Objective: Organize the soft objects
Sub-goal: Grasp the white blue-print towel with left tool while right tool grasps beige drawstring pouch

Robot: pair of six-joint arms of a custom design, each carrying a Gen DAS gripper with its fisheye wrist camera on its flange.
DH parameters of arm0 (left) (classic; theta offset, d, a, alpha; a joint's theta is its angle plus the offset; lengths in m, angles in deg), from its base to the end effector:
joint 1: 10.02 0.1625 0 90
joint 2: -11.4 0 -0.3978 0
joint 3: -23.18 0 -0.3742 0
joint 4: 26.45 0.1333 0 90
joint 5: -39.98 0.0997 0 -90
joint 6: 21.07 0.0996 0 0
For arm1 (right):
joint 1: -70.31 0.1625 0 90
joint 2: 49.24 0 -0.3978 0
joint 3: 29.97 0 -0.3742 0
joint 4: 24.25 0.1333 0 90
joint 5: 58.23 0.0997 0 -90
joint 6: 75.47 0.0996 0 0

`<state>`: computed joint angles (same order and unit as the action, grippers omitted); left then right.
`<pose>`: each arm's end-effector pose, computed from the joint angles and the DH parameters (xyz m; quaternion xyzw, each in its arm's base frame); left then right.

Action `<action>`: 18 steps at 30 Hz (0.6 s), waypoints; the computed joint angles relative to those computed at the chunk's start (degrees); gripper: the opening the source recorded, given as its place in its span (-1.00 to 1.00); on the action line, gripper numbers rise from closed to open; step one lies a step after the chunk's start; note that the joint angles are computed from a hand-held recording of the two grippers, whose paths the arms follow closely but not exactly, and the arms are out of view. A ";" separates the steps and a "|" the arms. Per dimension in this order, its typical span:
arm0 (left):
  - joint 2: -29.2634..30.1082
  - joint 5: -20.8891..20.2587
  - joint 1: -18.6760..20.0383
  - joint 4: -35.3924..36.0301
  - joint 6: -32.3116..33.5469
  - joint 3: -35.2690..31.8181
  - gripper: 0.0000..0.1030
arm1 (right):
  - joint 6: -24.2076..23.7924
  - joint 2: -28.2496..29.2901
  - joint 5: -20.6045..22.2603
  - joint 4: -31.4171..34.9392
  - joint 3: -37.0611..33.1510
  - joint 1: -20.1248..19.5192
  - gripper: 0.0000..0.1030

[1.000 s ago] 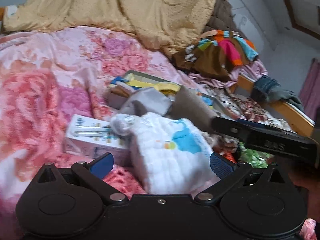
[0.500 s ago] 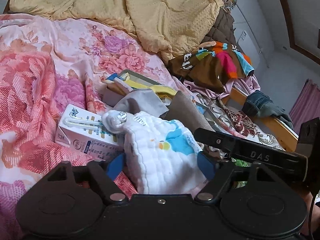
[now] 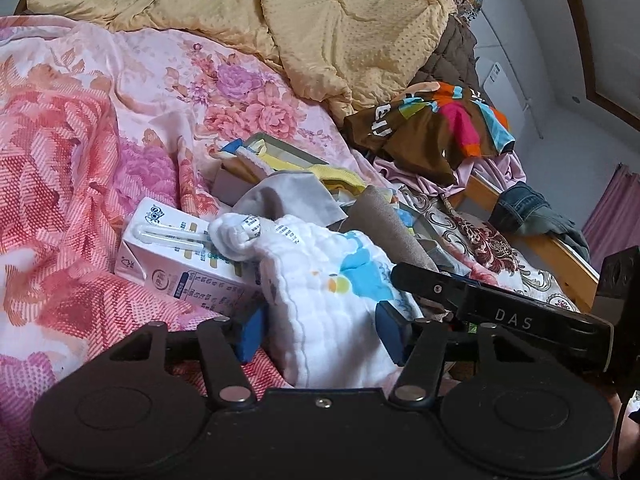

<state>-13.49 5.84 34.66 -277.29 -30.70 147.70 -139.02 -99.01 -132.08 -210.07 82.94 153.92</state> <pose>-0.1294 -0.4313 0.0215 0.0060 0.7969 -0.5851 0.1501 0.0975 -0.5760 0.1057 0.4892 -0.8154 0.3055 0.0492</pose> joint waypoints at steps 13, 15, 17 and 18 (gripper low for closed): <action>-0.87 0.77 -0.93 4.00 -1.73 -0.15 -0.39 | -3.19 0.48 -0.67 -5.64 2.68 0.15 -0.18; -1.06 1.95 -1.43 5.96 -2.32 -0.37 -0.52 | -2.91 0.08 -0.72 -5.35 3.05 0.14 -0.22; -1.33 3.72 -2.01 8.51 -3.77 -0.48 -0.66 | -2.16 -0.63 -0.69 -4.40 3.38 0.10 -0.25; -1.54 4.59 -2.28 9.82 -4.75 -0.50 -0.68 | -1.06 -1.10 -0.70 -3.53 3.47 0.07 -0.27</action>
